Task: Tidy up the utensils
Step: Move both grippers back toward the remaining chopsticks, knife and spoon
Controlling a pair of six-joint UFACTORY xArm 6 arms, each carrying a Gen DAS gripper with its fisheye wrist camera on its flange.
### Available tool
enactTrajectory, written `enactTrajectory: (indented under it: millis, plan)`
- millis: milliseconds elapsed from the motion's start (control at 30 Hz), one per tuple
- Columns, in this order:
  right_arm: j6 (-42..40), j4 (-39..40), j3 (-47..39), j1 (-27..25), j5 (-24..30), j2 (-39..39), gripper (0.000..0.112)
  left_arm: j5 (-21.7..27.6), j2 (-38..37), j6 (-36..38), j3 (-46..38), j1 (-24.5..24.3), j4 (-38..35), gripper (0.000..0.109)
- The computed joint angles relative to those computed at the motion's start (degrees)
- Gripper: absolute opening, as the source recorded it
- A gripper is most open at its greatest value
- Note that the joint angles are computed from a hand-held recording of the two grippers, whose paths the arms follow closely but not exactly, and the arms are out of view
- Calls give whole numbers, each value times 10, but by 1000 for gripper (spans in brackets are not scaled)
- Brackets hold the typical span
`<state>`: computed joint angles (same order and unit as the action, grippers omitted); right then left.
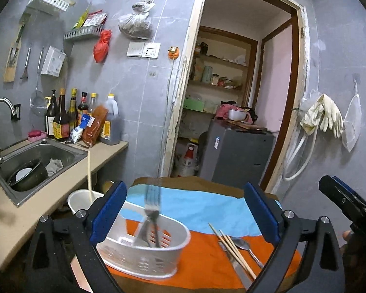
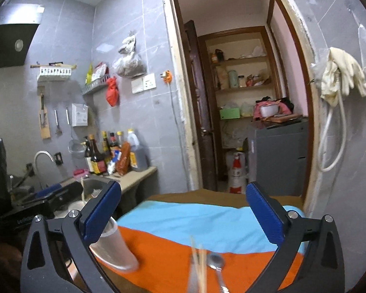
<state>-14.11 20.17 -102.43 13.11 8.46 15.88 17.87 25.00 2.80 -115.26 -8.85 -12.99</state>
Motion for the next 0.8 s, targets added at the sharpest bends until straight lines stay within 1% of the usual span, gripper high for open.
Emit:
enactTrajectory:
  millis: [100, 167, 267, 433, 533, 567, 633, 667, 733, 767, 800]
  plan:
    - [-47, 38, 35, -16, 3, -23, 103, -19, -9, -37, 30, -17, 47, 95]
    - [-62, 46, 53, -26, 8, -33, 103, -15, -10, -49, 39, -28, 62, 95]
    - [-83, 65, 74, -46, 29, -41, 103, 5, -9, -67, 49, -44, 80, 95]
    - [-86, 60, 75, -77, 82, -29, 103, 50, 8, -79, 48, -67, 87, 94]
    - [-93, 66, 62, -91, 122, -13, 101, 97, 37, -89, 17, -76, 97, 94]
    - [-96, 68, 56, -94, 133, -7, 98, 104, 41, -91, 15, -78, 98, 94]
    - [-108, 77, 43, -99, 158, 7, 92, 139, 67, -96, -18, -80, 103, 94]
    - [-109, 76, 35, -101, 170, 14, 86, 158, 83, -97, -40, -81, 103, 94]
    - [-116, 85, 10, -105, 208, 34, 79, 190, 112, -98, -81, -80, 101, 92]
    - [-122, 92, 2, -107, 221, 42, 73, 204, 123, -94, -97, -78, 95, 86]
    - [-124, 96, -13, -108, 239, 53, 71, 235, 149, -93, -137, -77, 91, 78]
